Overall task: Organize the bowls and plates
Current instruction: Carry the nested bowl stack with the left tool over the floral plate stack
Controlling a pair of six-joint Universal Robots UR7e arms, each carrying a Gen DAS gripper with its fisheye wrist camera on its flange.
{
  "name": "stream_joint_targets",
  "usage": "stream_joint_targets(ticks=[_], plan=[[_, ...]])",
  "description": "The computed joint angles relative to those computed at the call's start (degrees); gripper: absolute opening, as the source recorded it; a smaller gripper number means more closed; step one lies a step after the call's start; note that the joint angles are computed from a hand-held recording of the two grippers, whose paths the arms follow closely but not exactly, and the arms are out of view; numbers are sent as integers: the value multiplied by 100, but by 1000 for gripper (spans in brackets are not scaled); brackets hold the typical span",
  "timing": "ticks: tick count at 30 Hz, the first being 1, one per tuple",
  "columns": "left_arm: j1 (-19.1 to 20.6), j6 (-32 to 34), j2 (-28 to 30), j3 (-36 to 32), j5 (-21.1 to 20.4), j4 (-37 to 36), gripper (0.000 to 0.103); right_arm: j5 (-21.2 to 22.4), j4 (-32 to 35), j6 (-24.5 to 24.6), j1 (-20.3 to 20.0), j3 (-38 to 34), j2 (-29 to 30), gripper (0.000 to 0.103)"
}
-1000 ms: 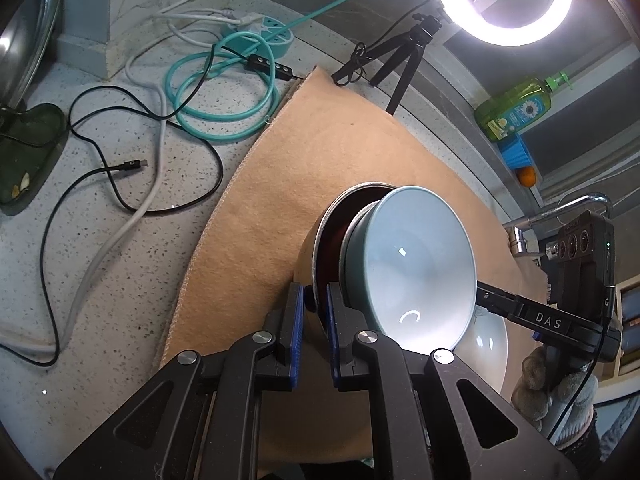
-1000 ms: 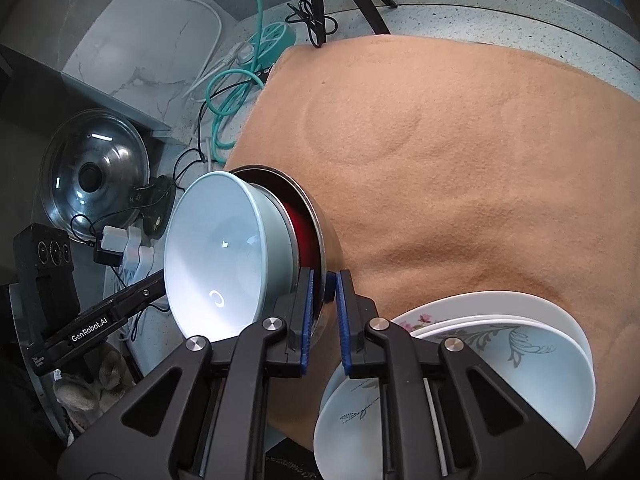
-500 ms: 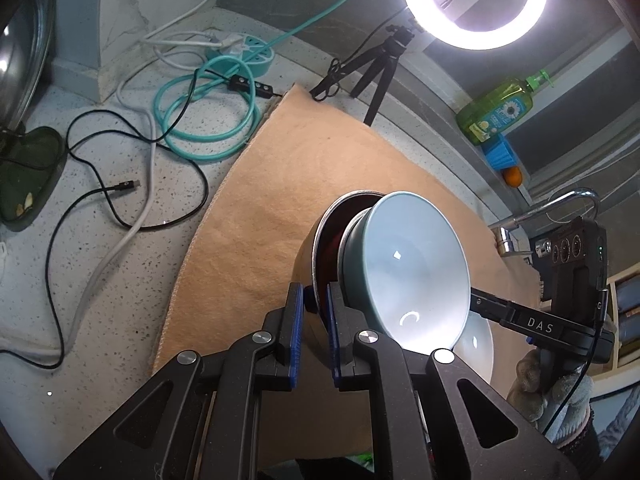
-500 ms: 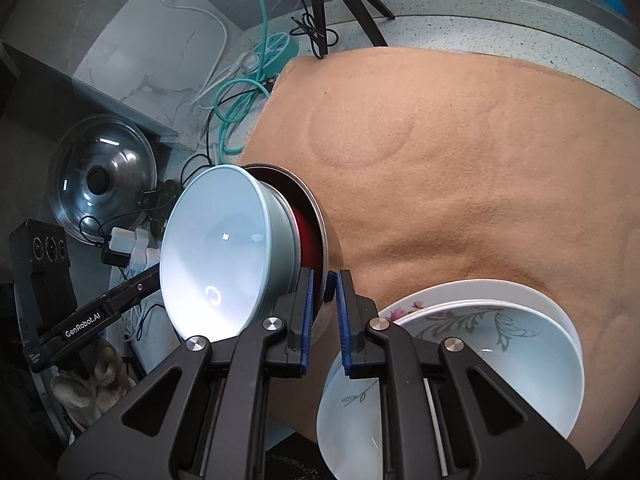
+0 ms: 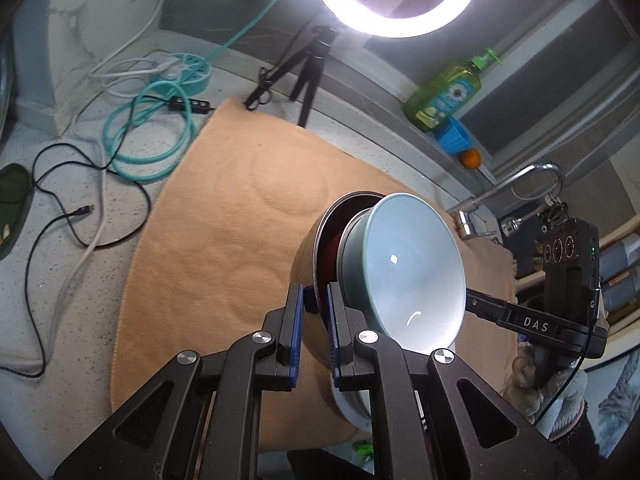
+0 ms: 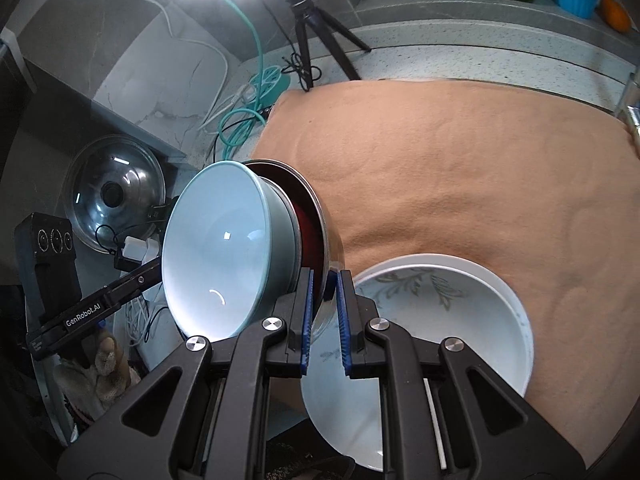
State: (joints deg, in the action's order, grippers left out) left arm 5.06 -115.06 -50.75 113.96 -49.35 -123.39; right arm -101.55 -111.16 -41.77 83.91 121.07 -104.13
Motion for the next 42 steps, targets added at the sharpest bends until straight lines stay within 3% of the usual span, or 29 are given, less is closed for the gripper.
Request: stream_joint_targets(ticks=[10, 19, 28, 42], plan=[[259, 1249, 556, -422, -154, -896, 10, 103, 165, -236, -565, -255, -449, 12], [399, 1913, 960, -705, -498, -1365, 10, 86, 162, -416, -1087, -365, -664, 11], [436, 2142, 1154, -884, -682, -1422, 10, 97, 204, -589, -1430, -338, -863, 11], [441, 2070, 1285, -941, -832, -1339, 10, 107, 47, -737, -1612, -163, -956, 11]])
